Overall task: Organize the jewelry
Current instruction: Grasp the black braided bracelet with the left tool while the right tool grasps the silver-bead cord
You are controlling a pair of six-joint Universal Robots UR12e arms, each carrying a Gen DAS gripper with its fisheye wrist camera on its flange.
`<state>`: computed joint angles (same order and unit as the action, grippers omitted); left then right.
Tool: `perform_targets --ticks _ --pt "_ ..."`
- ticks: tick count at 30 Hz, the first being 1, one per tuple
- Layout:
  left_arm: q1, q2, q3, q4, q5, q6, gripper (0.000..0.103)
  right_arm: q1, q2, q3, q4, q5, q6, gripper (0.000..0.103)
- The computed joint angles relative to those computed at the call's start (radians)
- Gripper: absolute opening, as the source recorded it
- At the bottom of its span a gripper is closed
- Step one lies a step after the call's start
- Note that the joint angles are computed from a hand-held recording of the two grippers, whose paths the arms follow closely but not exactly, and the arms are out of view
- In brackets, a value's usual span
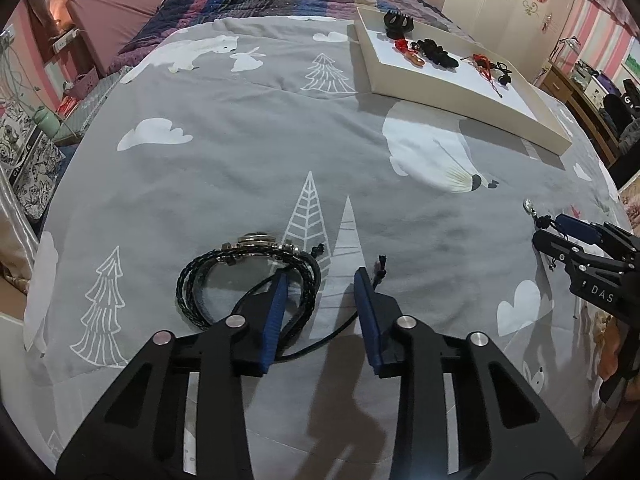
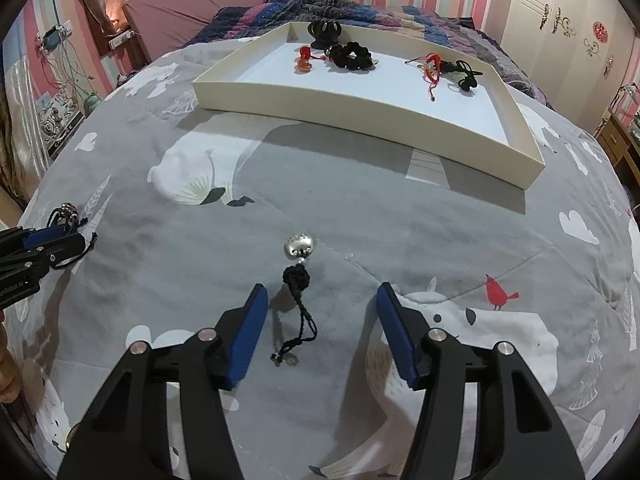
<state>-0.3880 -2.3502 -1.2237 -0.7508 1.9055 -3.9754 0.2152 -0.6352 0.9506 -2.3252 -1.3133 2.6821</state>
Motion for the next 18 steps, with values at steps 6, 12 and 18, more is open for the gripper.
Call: perform_targets --ticks 6,12,18 --pt "-0.001 -0.002 0.004 -0.006 0.001 0.005 0.024 0.003 0.001 -0.003 0.002 0.009 -0.020 0.038" --pt "0.000 0.000 0.001 -0.004 -0.008 0.007 0.019 0.004 0.003 -0.011 0.015 0.021 -0.033 0.028" --pt "0.002 0.001 0.004 -0.012 -0.017 -0.001 0.008 0.001 0.014 -0.037 0.046 0.041 -0.025 0.011"
